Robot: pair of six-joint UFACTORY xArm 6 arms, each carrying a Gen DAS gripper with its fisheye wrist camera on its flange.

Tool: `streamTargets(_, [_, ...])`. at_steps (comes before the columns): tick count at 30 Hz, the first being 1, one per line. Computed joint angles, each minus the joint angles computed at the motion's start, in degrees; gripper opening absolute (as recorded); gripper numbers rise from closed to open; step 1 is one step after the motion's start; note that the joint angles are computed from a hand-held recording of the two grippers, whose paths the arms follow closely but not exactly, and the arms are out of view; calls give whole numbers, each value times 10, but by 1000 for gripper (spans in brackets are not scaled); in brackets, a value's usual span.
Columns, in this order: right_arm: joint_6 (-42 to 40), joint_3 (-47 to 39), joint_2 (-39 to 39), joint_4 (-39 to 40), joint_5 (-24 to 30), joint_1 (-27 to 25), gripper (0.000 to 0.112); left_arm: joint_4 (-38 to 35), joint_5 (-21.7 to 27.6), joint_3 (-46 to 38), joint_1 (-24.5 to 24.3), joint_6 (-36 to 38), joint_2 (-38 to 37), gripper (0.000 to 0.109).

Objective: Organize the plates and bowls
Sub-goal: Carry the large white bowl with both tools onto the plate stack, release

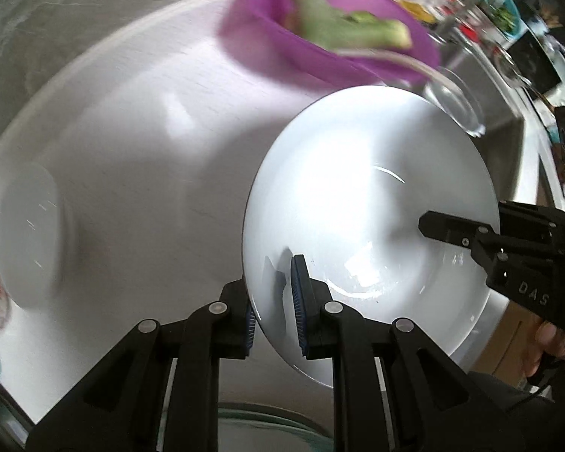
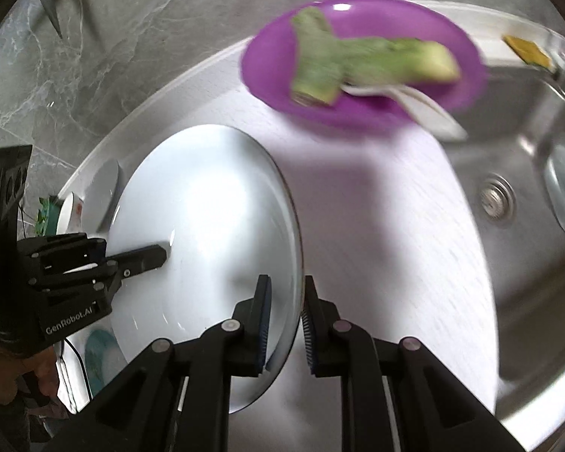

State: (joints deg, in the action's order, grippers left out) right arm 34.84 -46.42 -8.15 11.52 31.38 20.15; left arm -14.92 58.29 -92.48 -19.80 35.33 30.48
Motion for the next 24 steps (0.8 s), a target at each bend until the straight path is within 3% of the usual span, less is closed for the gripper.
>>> streamTargets(10, [29,153,-137,19,15,13,17,5,-85,217,-50,-12,-119,15])
streamTargets(14, [29,164,-141,24,11,18,17,6,-113,281,-61,-24,-156,15])
streamTargets(24, [15,184,-146,30,-6,25,17,16,-174,345,-68,-37,-184,16])
